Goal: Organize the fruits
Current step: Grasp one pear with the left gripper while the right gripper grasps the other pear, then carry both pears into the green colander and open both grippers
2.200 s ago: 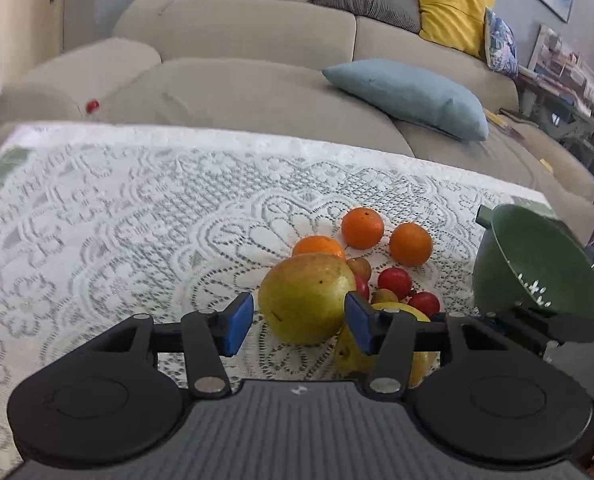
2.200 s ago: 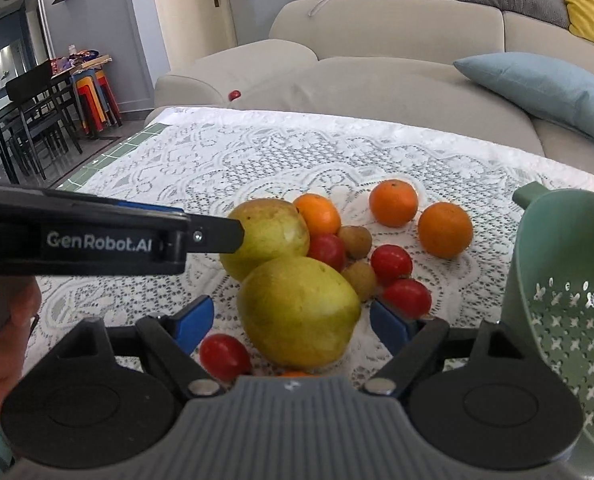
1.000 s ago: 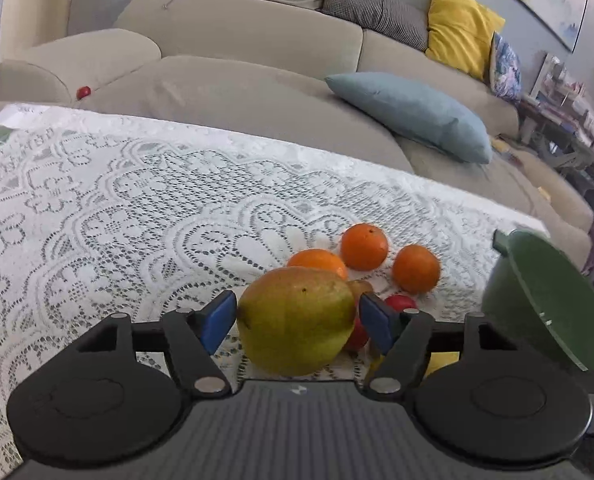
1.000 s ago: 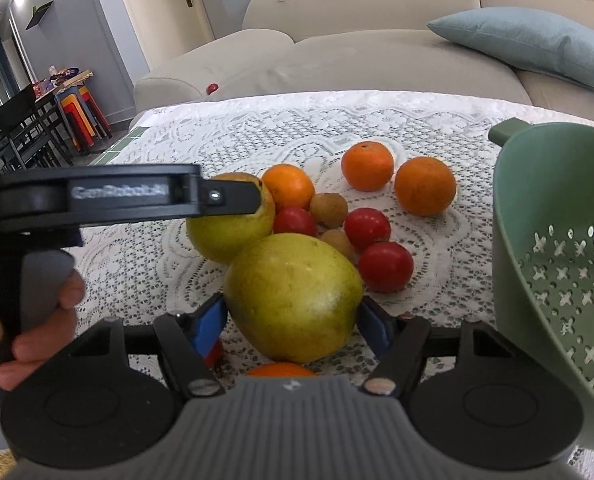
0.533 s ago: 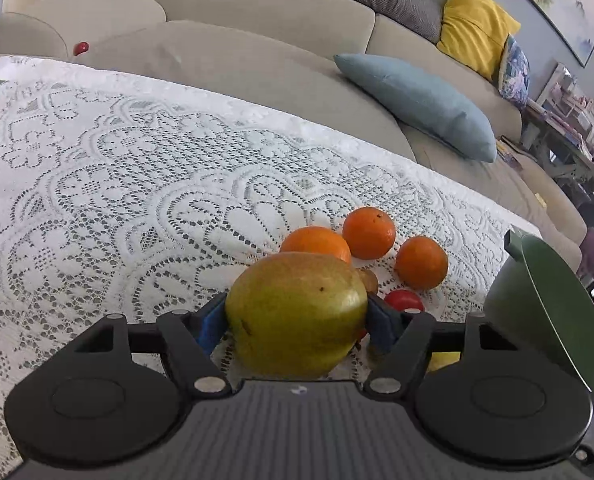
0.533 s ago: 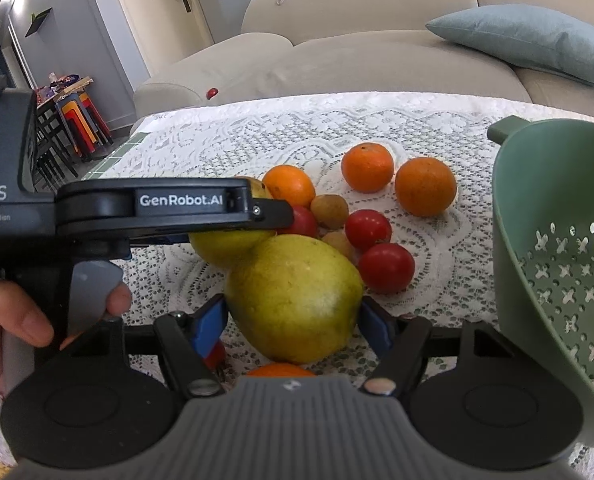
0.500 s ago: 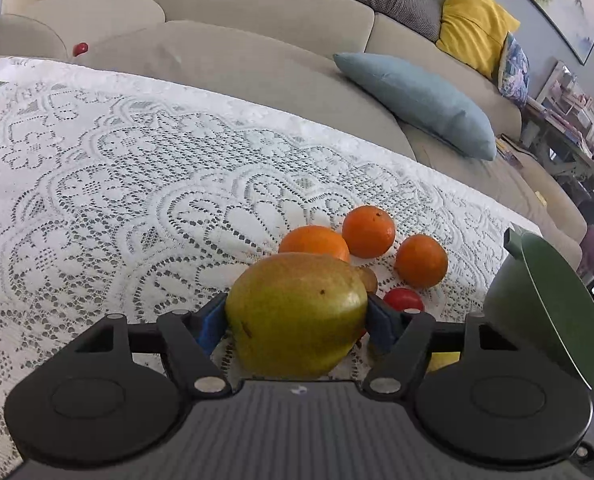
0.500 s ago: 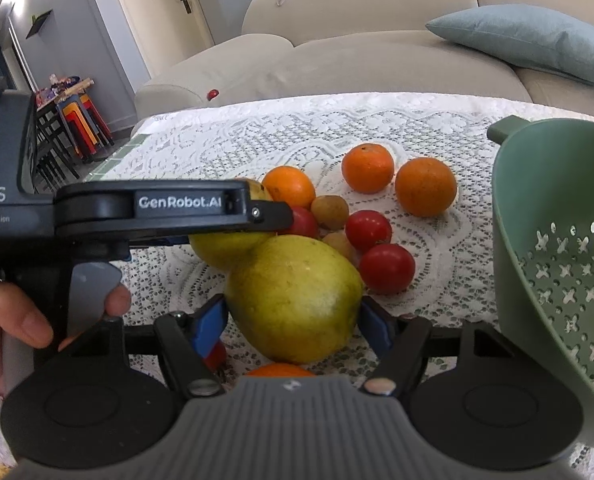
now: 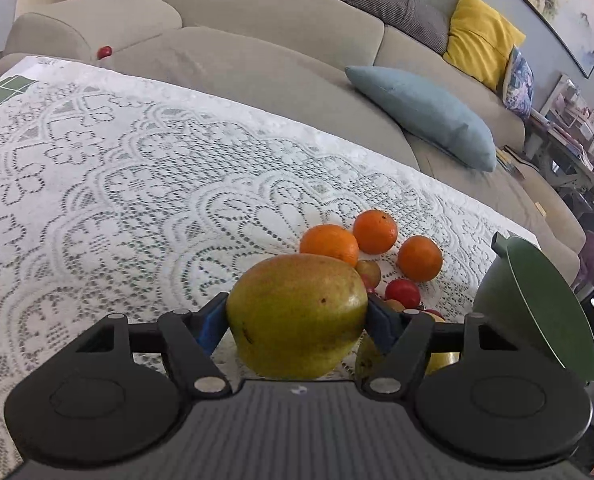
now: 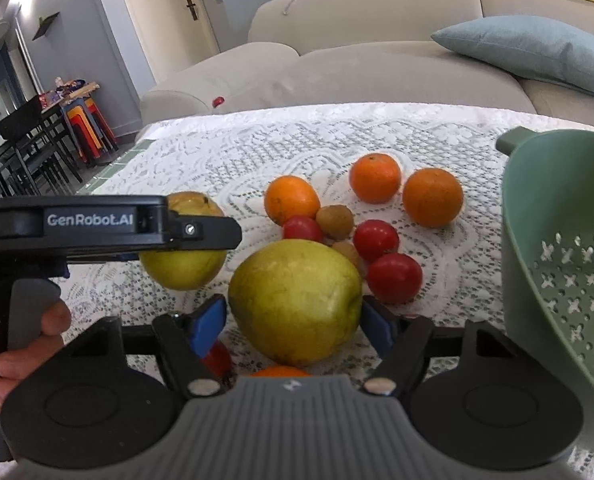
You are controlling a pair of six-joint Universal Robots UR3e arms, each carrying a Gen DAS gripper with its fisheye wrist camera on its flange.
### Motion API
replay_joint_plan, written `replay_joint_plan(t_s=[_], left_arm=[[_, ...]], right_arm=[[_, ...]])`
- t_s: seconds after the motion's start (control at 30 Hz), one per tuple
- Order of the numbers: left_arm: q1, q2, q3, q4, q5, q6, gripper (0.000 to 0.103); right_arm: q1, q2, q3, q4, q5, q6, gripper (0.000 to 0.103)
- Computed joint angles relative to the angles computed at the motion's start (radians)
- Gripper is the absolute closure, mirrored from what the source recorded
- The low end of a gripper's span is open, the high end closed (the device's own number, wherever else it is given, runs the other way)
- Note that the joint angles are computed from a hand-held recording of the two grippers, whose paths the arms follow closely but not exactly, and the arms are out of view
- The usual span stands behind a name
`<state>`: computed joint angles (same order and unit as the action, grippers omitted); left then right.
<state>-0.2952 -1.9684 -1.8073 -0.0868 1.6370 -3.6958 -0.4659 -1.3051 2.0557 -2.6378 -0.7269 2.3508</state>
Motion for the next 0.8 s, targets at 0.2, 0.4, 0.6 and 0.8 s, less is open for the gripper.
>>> replay_joint_plan(t_s=[0.2, 0.4, 0.6, 0.8], left_arm=[[0.004, 0.005, -0.007, -0.013, -0.002, -0.005, 0.022], [-0.005, 0.017, -0.016, -0.009, 0.009, 0.003, 0.022], [-0.033, 0.047, 0.003, -0.058, 0.063, 0.003, 0.022], [-0.080, 0.098, 0.062, -0.184, 0.129, -0.015, 0.022]], right_arm=[[0.025, 0.028, 0.013, -0.108, -0.023, 0.050, 0.034], [0.018, 0.018, 0.025, -0.110, -0.019, 0.047, 0.035], [-0.024, -0.038, 0.052, -0.041, 0.046, -0.017, 0.035], [-0.081, -0.138, 0.045, 0.123, 0.114, -0.113, 0.035]])
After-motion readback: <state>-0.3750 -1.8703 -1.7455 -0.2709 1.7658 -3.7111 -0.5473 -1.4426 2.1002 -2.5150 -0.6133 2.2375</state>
